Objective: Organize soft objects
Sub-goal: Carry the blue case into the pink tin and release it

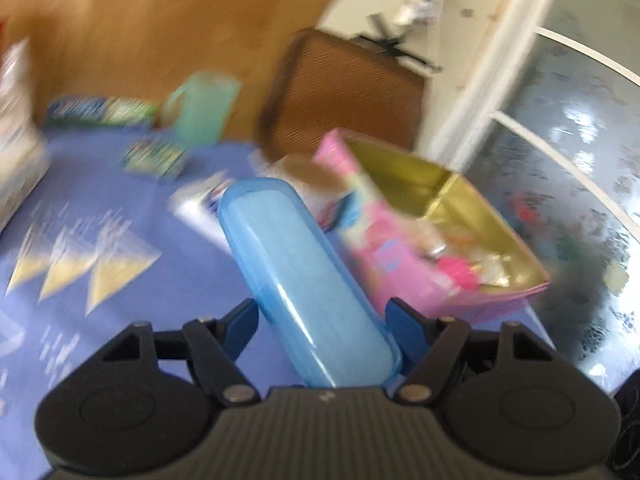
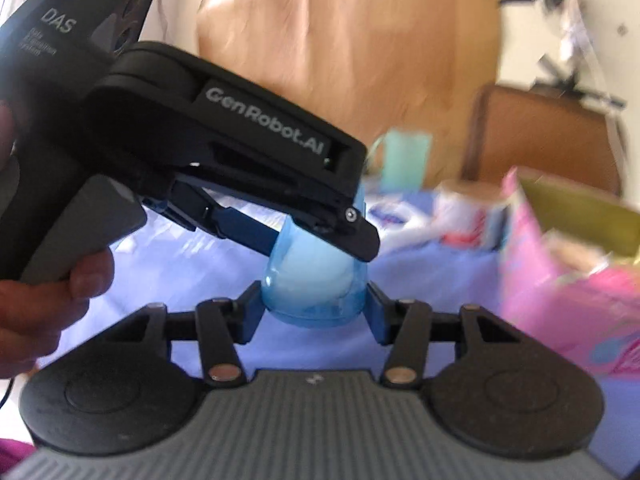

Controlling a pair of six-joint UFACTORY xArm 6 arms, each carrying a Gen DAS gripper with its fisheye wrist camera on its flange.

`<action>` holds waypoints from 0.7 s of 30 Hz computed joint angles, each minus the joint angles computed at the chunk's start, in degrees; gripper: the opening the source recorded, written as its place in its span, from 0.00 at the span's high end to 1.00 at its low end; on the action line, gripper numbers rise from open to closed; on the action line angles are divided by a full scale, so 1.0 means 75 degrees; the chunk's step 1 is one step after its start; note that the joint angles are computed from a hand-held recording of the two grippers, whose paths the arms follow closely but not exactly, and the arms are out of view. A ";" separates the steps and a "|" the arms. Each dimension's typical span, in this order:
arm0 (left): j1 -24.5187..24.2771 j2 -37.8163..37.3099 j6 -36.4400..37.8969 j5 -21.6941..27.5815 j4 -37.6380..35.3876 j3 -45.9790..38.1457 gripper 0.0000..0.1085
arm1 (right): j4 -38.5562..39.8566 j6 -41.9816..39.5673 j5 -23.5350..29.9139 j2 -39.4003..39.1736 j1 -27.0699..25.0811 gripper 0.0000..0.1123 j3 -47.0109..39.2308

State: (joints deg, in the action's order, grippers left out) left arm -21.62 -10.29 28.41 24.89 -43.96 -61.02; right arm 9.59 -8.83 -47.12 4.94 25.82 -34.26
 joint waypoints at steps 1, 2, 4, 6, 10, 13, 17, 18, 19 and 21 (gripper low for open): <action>-0.0166 0.0228 0.0081 0.0036 0.0055 -0.0350 0.34 | 0.0261 -0.0177 -0.0236 -0.0012 0.0022 0.51 0.0025; -0.0303 0.0439 0.0106 0.0087 0.0100 -0.0653 0.34 | 0.0541 -0.0367 -0.0470 -0.0050 0.0010 0.51 0.0058; -0.0604 0.0975 0.0295 0.0187 0.0040 -0.1349 0.34 | 0.0893 -0.0565 -0.0732 -0.0219 -0.0168 0.51 0.0169; -0.0920 0.1581 0.0513 0.0273 -0.0020 -0.2073 0.34 | 0.1115 -0.0590 -0.0874 -0.0434 -0.0471 0.51 0.0310; -0.1307 0.2926 0.0034 0.0779 0.0362 -0.3657 0.35 | 0.1298 -0.0377 -0.0566 -0.0819 -0.1206 0.51 0.0466; -0.1486 0.3838 -0.0598 0.0972 0.0865 -0.4716 0.35 | 0.0920 0.0177 0.0062 -0.0902 -0.1932 0.51 0.0338; -0.1688 0.4436 -0.1436 0.0651 0.1754 -0.5367 0.32 | 0.0512 0.0732 0.0747 -0.0510 -0.2626 0.51 -0.0349; -0.1714 0.4452 -0.1566 0.0560 0.1855 -0.5361 0.31 | 0.0770 0.0520 0.0797 -0.0328 -0.2612 0.51 -0.0584; -0.1720 0.4411 -0.1619 0.0474 0.1868 -0.5292 0.31 | 0.1347 0.0061 0.0753 -0.0195 -0.2484 0.50 -0.0760; -0.1713 0.4209 -0.1466 0.0300 0.1667 -0.5001 0.30 | 0.2345 -0.0807 0.0707 0.0209 -0.2341 0.50 -0.1246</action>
